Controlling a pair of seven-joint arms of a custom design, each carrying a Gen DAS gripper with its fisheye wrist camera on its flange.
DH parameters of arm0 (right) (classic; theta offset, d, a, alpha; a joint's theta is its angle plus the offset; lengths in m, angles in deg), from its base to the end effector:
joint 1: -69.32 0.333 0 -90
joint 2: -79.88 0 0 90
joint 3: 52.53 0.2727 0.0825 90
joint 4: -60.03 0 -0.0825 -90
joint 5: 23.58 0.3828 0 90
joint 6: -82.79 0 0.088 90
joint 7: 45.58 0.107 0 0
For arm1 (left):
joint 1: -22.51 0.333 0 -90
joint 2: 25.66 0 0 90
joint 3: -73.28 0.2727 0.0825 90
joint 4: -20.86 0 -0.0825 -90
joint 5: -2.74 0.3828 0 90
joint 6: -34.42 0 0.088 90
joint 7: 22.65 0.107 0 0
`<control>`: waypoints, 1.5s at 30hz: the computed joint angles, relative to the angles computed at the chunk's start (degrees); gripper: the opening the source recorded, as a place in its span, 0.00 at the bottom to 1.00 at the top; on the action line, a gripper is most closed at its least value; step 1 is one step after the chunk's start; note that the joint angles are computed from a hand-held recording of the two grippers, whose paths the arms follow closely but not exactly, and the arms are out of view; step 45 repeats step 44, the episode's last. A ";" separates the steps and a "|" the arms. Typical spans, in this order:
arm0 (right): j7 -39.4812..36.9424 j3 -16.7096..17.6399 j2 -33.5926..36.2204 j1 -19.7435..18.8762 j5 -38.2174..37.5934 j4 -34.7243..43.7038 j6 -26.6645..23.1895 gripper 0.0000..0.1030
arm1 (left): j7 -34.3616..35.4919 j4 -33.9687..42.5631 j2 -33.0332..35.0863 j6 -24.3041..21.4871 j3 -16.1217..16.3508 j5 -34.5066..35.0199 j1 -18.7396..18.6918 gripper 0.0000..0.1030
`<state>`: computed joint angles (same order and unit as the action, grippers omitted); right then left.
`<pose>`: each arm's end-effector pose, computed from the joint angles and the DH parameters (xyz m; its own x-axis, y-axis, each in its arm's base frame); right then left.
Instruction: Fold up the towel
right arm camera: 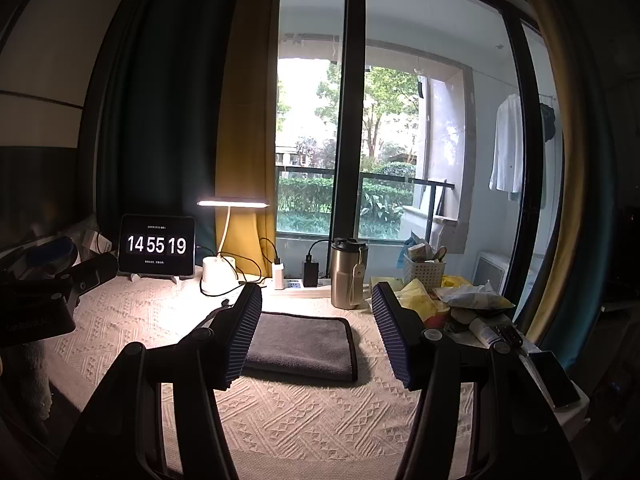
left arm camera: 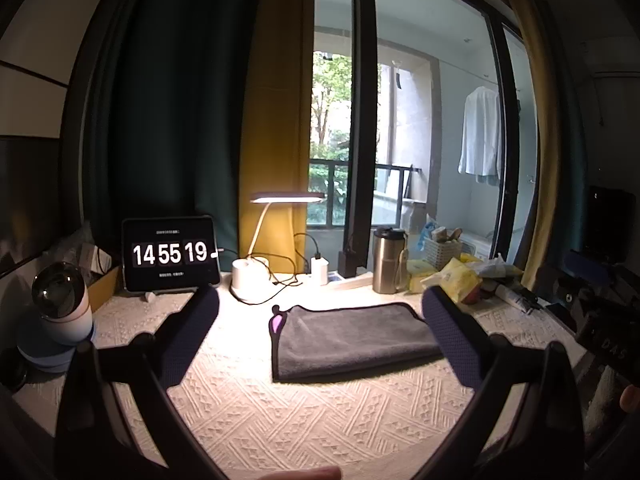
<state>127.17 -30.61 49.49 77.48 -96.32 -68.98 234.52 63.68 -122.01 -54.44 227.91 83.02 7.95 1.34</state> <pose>0.3812 0.2833 0.5970 -0.0358 -0.9928 0.1145 -0.2126 -0.1043 -0.9716 0.4386 -0.0866 0.5944 -0.2427 -0.9681 0.0616 -0.1979 -0.0127 -0.9801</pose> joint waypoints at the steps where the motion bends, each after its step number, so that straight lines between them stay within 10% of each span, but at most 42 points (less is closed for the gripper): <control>1: 0.05 0.01 0.01 -0.01 -0.07 0.03 -0.02 0.59 | 0.00 0.01 -0.01 -0.06 0.05 0.05 -0.07 0.99; 45: 0.84 -1.52 3.59 2.12 0.24 0.47 0.03 0.59 | 0.93 0.55 1.28 -2.70 1.51 -0.86 -1.60 0.99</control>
